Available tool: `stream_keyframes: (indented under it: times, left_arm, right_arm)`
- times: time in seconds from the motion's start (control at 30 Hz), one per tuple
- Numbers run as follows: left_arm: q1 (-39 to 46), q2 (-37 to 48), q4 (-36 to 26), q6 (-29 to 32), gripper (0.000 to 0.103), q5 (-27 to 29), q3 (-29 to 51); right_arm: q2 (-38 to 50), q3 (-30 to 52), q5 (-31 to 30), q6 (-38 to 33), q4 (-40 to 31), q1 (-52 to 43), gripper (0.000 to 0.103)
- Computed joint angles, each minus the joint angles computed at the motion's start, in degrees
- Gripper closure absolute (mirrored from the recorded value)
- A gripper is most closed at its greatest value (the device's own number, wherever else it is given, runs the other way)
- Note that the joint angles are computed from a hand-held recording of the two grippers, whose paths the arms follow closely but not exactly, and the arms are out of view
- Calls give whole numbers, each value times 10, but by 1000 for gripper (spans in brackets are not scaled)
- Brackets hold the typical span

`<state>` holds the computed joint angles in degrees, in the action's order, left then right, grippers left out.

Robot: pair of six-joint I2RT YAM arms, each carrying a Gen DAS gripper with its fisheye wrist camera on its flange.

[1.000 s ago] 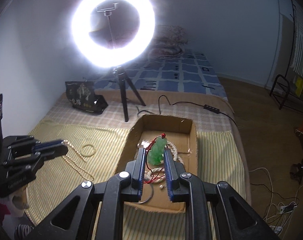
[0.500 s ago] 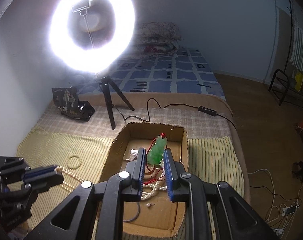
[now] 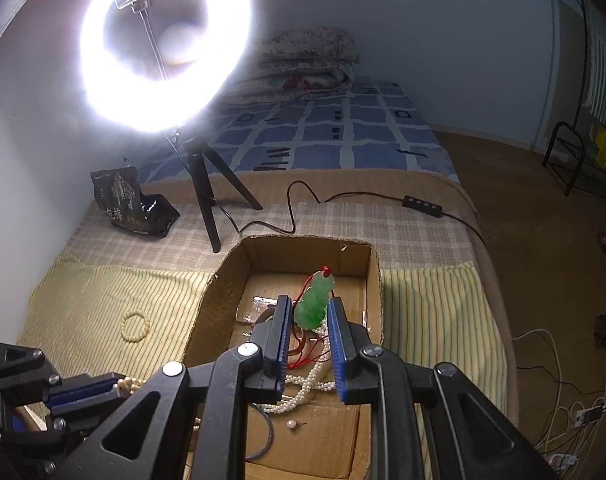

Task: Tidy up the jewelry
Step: 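Carry the jade pendant with the right gripper and the pearl necklace with the left gripper over the box, then open both grippers to drop the pendant and necklace into the box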

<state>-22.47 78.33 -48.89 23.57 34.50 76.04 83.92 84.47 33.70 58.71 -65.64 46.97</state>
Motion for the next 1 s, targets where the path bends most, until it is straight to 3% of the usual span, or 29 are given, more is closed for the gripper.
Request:
stream_keyframes:
  times: [0.37, 0.57, 0.6, 0.63, 0.7, 0.73, 0.8, 1.0]
  left_arm:
    - [-16, 1, 9, 2, 101, -11, -17]
    - [-23, -4, 12, 7, 101, -22, -23]
    - [-24, -4, 12, 9, 100, -26, -23]
    - [-27, -4, 11, 10, 96, -30, -24]
    - [-27, -8, 13, 13, 47, -34, -28]
    - [-24, -16, 23, 12, 39, -32, -36]
    - [-20, -29, 35, 14, 37, -31, -48]
    - [-12, -36, 23, 27, 37, -32, -44]
  right_arm:
    - [-14, -41, -20, -6, 46, -18, 85]
    - [-11, -34, 0, 3, 37, -8, 62]
    - [-10, -32, 6, 8, 33, -5, 49]
    - [-9, -29, 12, 12, 29, -2, 36]
    - [-4, -20, 32, 21, 16, 8, 26]
    - [-1, -14, 39, 25, 8, 12, 21]
    - [9, 0, 53, 34, -10, 22, 13]
    - [34, 42, 85, 66, -59, 44, 3]
